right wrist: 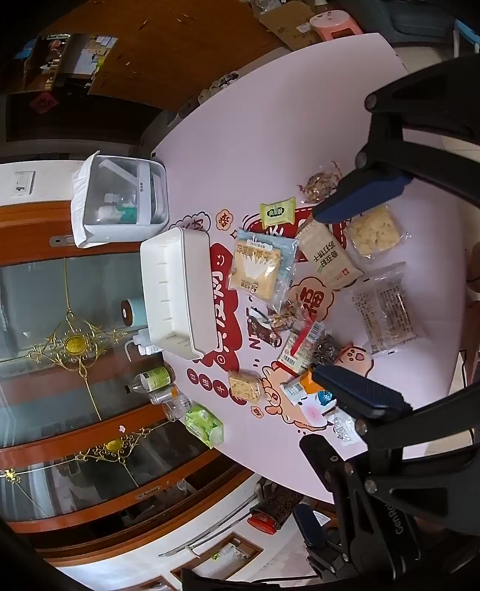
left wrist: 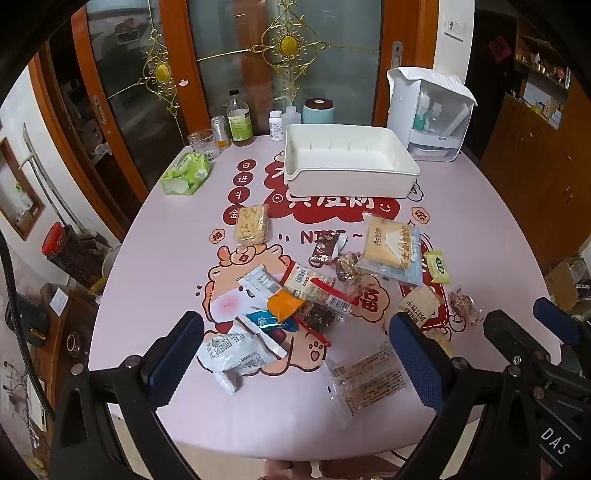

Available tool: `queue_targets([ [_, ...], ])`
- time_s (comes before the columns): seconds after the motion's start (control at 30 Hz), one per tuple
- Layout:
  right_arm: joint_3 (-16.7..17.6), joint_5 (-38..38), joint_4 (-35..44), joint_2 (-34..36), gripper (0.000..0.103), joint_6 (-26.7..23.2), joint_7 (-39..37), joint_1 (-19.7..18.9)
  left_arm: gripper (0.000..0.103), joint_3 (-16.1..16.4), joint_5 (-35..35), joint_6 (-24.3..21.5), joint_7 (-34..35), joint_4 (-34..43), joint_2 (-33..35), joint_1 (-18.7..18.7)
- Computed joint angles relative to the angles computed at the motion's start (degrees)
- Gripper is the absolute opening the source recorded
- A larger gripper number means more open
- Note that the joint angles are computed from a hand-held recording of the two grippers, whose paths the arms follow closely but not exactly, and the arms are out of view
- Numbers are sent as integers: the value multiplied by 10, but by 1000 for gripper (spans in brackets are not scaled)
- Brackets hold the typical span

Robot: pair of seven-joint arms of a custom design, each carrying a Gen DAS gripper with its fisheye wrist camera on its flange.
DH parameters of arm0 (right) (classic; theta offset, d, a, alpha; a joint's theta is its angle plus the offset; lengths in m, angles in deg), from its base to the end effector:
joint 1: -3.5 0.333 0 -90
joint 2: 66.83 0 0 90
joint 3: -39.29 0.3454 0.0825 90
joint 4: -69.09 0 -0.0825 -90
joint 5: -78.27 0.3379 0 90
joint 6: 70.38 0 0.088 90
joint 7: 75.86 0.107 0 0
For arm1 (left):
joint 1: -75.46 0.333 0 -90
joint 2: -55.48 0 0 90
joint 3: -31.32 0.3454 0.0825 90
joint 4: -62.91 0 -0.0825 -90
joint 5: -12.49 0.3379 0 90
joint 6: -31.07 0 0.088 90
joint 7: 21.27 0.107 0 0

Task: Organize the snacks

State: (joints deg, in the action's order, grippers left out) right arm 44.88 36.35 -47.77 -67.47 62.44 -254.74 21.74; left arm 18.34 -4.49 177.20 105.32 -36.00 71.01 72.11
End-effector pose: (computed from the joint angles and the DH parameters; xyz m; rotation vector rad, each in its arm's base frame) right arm 0.4946 0.2050 0.5309 -1.0670 2.4266 -0.7263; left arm 0.6232 -0.1603 0.5373 -1.1613 2.4912 -0.7792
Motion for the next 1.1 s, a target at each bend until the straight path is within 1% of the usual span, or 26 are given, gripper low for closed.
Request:
queue_targets([
  [0.27,1,-3,2,2,80,-2,3,2,99,0,1,0,-1,0,0,0],
  [0.37,1,-2,8,5,80,-6,0,3,99,-1,-1,-10,-3,6,3,1],
  [0.43,-1,-4,3,3,80,1,4,2,99,-1,-1,-17,-5,7,0,1],
  [0.5,-1,-5,4,4,80,1,5,2,98,-2,-3,-8,-5,-2,-4,-2],
  [0.6,-1,-5,7,5,80,-1,5,3,98,0,1,-6,-6,6,2,-3],
  [1.1,-3,-2,11,9,80,0,4,5,98,-1,-2,-8,1,13,8,2],
])
